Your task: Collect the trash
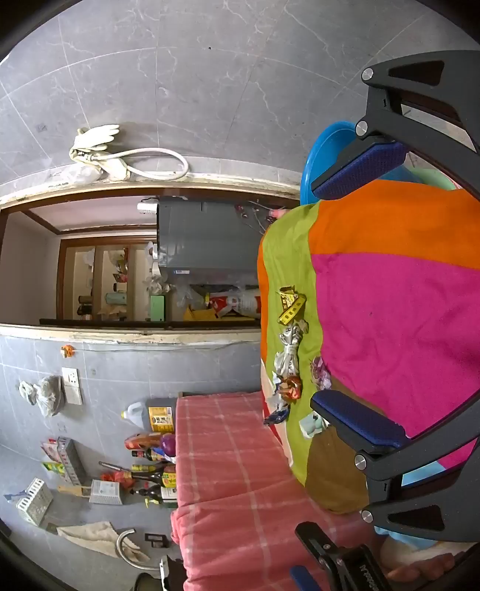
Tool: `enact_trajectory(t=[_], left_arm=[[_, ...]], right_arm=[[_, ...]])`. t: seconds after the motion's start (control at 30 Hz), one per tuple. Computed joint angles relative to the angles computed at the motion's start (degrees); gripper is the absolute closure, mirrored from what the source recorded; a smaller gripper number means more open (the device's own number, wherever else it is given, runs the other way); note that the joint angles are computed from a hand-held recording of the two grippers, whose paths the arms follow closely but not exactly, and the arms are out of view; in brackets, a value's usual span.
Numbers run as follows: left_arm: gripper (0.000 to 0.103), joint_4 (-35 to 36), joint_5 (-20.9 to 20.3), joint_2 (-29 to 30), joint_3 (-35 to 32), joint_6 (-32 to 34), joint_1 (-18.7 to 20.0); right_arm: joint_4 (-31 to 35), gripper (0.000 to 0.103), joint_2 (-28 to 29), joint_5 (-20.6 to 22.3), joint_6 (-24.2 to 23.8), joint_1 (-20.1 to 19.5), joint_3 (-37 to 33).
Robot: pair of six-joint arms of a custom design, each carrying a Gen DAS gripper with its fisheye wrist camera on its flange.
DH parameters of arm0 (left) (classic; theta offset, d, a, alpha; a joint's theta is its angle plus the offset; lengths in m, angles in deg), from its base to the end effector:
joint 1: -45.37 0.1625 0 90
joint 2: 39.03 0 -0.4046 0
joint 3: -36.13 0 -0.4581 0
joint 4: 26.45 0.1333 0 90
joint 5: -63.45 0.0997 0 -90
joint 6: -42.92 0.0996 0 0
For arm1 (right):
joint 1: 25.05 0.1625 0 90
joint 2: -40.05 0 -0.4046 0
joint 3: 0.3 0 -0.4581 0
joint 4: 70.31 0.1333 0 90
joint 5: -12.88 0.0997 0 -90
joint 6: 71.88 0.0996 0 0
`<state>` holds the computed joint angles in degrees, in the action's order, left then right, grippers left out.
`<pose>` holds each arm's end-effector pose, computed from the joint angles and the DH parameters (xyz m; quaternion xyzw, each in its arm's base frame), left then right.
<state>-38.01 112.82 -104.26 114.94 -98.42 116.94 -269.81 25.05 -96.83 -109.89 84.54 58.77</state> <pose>-0.0291 -0.7143 0.3200 0.1106 0.7079 -0.5973 0.3603 0.3778 -0.7642 0.0003 0.3183 -0.7710 0.5026 0.2274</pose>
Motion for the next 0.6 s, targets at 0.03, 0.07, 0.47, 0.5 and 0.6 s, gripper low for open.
enact_trajectory(t=[0.03,0.07,0.47,0.5,0.6], left_arm=[[0.001,-0.1,0.1,0.0,0.1,0.0,0.0],[0.001,-0.1,0.0,0.0,0.0,0.1,0.0],[0.001,0.6,0.1,0.1,-0.4,-0.3,0.1],[0.001,0.6,0.1,0.2,-0.5,-0.3,0.1],[0.001,0.9,0.2,0.2,-0.8,-0.4,0.3]], right_arm=[[-0.3,0.000,0.1,0.3,0.0,0.0,-0.1],[-0.5,0.000,0.1,0.6,0.0,-0.1,-0.1],[-0.2,0.000,0.3,0.2,0.2,0.0,-0.2],[-0.2,0.000,0.3,0.2,0.2,0.0,-0.2],[-0.2,0.000,0.2,0.2,0.2,0.0,-0.1]])
